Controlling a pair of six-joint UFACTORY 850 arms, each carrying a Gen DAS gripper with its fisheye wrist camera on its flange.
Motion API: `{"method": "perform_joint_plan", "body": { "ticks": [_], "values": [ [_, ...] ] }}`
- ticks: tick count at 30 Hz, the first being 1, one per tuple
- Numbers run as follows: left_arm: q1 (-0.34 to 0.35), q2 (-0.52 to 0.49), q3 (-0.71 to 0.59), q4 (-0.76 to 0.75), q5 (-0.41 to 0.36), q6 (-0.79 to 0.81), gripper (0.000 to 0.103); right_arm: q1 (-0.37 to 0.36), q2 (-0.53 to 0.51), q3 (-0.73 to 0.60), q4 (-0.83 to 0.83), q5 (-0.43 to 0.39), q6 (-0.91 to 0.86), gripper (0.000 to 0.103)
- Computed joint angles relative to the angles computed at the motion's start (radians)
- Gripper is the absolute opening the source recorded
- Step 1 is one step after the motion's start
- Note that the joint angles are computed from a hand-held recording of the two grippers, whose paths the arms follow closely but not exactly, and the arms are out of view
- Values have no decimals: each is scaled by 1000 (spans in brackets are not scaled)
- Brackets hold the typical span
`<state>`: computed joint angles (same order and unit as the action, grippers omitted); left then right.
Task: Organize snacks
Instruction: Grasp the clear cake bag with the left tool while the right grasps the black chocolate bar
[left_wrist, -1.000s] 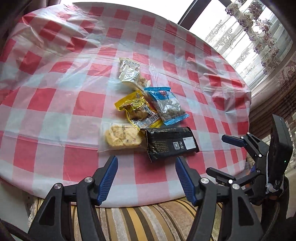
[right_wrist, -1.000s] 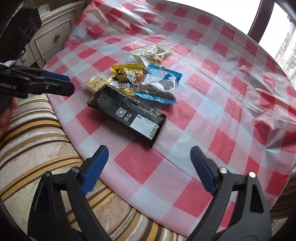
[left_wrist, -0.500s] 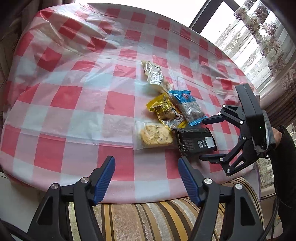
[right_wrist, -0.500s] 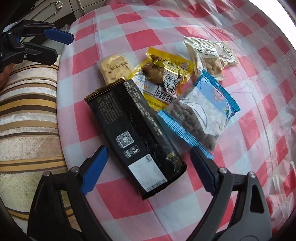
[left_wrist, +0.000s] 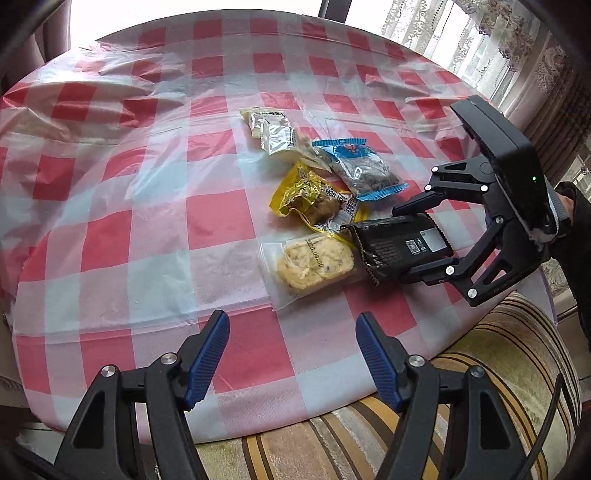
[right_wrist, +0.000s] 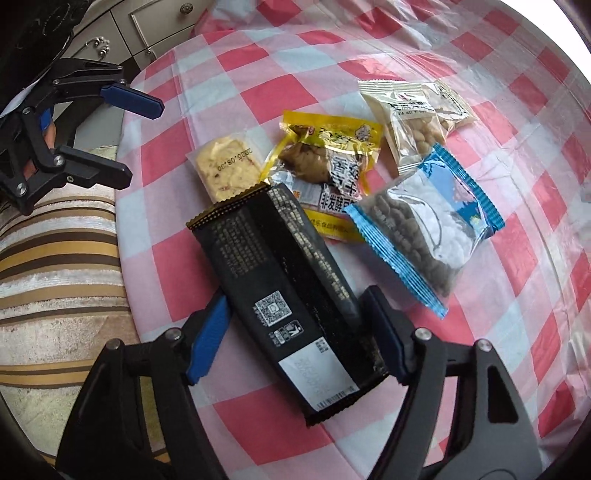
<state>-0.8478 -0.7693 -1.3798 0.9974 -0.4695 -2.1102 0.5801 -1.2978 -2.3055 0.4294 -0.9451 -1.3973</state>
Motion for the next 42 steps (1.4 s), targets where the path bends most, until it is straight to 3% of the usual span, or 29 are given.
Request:
{"method": "perform_joint_plan", "body": {
  "ticks": [3,5,8,11,17,22,27,31,33,36,38,42],
  "values": [
    [14,-19,-28,-30,-8,101,72,-10,69,129,43,60,-7,69],
    [27,-38,-57,-127,-16,185,72,-14,107,200,62,99,1,68],
    [40,-47,-67,-160,27,167,72,-27,167,313,90,166,29,67],
    [52,-60,-82,-205,68,138,73,-39,184,344,86,217,120,63],
    [66,-120,-186,-343,20,190,75,-76,234,423,70,305,312,62],
    [75,-188,-304,-454,-92,241,83,-103,224,403,90,268,417,63],
    [75,-272,-444,-518,-254,316,83,-121,201,364,141,220,413,80],
    [71,-288,-469,-512,-285,328,82,-129,196,353,161,212,391,82],
    [68,-292,-477,-506,-300,331,75,-125,197,359,165,223,379,83],
    [63,-293,-482,-504,-311,348,70,-107,221,404,129,294,388,75],
    [54,-293,-488,-507,-318,351,65,-96,240,439,110,340,385,61],
    [45,-293,-491,-518,-308,356,63,-98,259,472,128,358,355,57]
  ]
}}
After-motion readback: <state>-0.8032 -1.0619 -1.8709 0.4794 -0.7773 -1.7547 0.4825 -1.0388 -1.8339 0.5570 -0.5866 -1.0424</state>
